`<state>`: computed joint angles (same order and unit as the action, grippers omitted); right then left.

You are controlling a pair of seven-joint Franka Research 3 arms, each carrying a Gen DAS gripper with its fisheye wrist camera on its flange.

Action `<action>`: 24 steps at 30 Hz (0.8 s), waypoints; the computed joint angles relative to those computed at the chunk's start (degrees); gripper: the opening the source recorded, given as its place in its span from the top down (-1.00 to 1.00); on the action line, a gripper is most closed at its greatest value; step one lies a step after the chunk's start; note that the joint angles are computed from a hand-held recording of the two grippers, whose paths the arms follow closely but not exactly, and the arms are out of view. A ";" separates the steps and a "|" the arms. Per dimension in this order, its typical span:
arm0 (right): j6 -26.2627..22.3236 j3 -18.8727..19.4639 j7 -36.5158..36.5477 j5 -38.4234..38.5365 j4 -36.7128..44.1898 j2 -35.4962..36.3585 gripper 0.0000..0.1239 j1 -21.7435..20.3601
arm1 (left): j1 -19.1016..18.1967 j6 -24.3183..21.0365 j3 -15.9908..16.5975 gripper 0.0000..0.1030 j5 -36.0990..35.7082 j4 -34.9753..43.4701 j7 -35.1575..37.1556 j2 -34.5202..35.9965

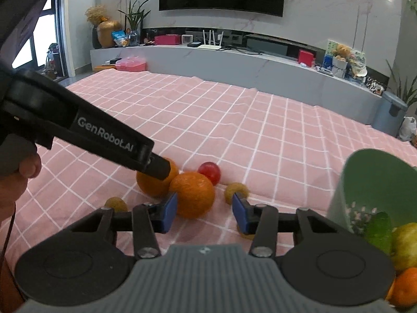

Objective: Organize fruits
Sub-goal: 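Grasp an orange with the left tool while the right tool grasps another orange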

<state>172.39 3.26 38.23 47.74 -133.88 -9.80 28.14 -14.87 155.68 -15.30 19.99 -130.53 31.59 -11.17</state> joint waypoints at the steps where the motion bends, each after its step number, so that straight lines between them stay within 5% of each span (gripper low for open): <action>1: -0.08 -0.19 -0.40 0.70 0.33 0.43 0.30 0.30 | -0.27 0.89 0.67 -0.09 -1.48 -0.43 0.76 0.05; 6: -0.70 -0.29 -5.33 6.31 2.06 2.26 0.30 0.98 | -0.34 2.09 1.41 -0.09 -4.39 -0.32 2.62 1.24; 24: -1.40 2.11 -2.15 5.86 2.49 3.55 0.36 -1.82 | -1.38 9.62 3.42 -0.13 -15.04 -2.87 6.80 2.17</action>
<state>170.99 5.38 36.09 53.61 -131.38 -6.26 26.32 -16.25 165.29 -11.88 4.95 -133.40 38.39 -9.00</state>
